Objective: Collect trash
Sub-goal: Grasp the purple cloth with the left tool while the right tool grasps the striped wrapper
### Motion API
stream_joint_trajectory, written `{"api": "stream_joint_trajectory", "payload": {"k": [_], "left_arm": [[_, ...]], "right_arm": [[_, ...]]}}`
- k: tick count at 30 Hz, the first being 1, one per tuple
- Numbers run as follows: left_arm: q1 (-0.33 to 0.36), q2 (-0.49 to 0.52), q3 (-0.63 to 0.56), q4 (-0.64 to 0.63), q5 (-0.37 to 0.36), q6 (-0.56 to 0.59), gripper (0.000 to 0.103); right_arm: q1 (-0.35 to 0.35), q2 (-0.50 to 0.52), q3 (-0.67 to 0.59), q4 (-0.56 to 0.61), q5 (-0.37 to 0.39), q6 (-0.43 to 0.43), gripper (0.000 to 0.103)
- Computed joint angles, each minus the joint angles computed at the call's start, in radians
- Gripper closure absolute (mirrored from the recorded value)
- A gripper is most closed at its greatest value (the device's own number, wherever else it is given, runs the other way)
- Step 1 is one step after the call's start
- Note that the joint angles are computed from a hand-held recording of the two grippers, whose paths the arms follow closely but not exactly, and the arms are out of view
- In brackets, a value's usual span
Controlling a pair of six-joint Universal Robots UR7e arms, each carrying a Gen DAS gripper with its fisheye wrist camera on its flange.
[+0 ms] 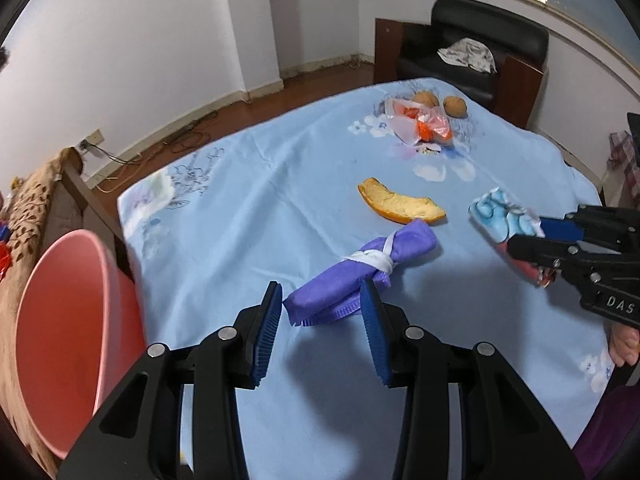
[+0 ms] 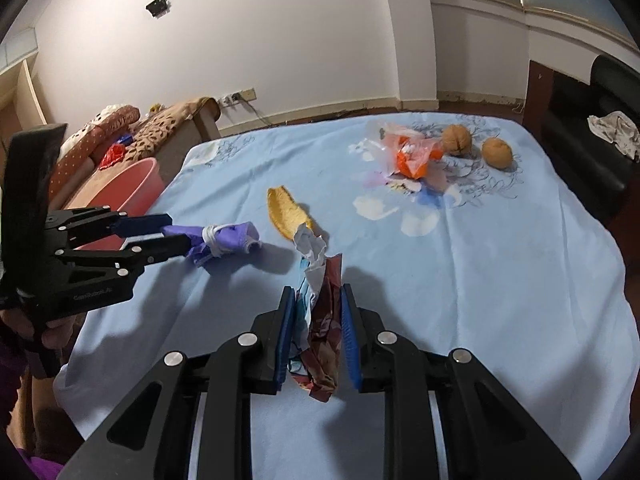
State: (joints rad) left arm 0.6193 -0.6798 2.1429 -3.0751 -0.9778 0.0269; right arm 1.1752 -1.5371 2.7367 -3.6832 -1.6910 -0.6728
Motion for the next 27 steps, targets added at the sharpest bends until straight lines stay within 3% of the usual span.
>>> {"api": "stream_joint_trajectory", "payload": {"k": [8, 13, 18, 27], "left_arm": [[0.039, 0.011, -0.054, 0.059, -0.083, 0.045, 0.062], [0.023, 0.032, -0.041, 0.028, -0.066, 0.038, 0.063], [0.021, 0.019, -0.017, 0.002, -0.066, -0.035, 0.089], [-0.022, -0.017, 0.081, -0.122, -0.046, -0.154, 0.091]], "right_arm": [[-0.025, 0.03, 0.013, -0.076, 0.034, -0.013, 0.081], [-0.028, 0.03, 0.011, -0.071, 0.034, -0.006, 0.081], [-0.031, 0.029, 0.011, -0.069, 0.038, -0.002, 0.081], [-0.028, 0.046, 0.018, -0.109, 0.035, -0.012, 0.081]]}}
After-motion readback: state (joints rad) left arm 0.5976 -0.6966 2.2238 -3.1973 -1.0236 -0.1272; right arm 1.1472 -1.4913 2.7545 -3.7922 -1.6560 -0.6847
